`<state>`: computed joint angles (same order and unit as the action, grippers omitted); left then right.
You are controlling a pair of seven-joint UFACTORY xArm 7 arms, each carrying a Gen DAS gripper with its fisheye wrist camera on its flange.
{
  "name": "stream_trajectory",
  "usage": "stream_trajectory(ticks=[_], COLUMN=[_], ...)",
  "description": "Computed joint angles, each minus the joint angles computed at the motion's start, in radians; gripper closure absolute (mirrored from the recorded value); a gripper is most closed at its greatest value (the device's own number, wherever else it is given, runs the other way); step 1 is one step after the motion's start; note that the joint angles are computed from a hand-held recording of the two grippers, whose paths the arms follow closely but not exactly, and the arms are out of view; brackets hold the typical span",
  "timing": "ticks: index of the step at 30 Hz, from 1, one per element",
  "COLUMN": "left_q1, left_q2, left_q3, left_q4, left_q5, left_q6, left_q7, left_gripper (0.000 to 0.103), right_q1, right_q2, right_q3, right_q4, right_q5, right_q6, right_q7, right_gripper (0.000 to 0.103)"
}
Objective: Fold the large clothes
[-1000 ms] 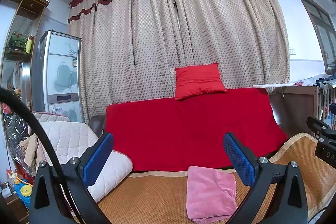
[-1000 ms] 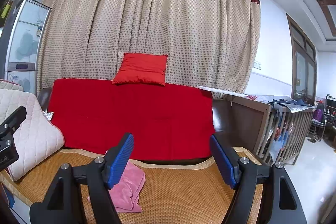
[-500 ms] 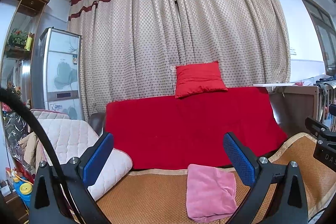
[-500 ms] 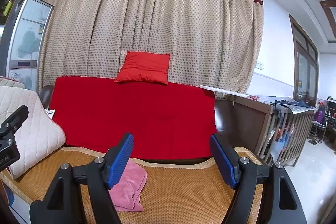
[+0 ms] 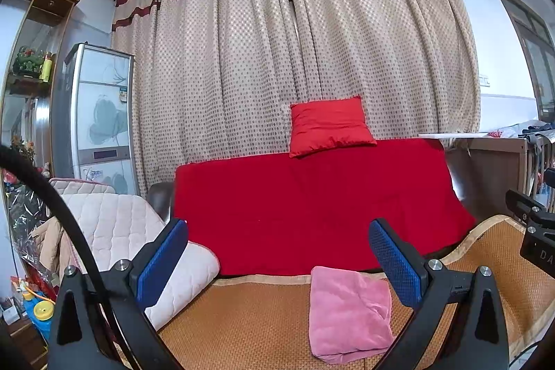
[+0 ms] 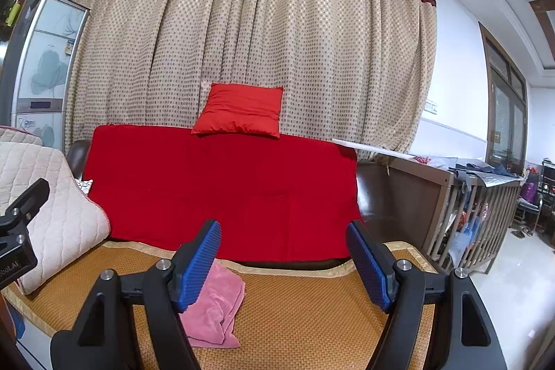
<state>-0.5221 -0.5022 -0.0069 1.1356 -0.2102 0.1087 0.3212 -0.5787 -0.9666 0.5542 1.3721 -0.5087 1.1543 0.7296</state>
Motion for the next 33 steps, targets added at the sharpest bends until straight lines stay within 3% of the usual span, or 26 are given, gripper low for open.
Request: stream_trajectory(ticks=[26, 33], left_q1=[-0.004, -0.070], left_q2=[-0.002, 0.020], left_q3=[0.008, 0.049], left_q4=[-0.016, -0.026], left_q5=[0.001, -0.029], left_q6=[-0.009, -0.038], left_q7=[-0.001, 0.043], left_gripper=[0.000, 0.000], right_q1=[0.006, 0.020], right_q2=[0.010, 0.027], right_q3=[0.015, 0.008], right_q4=[-0.008, -0.023], right_q5=[0.006, 0.007], right_q6=[0.003, -0.005], right_q7=[0.016, 0.022], right_gripper=[0.025, 0.025])
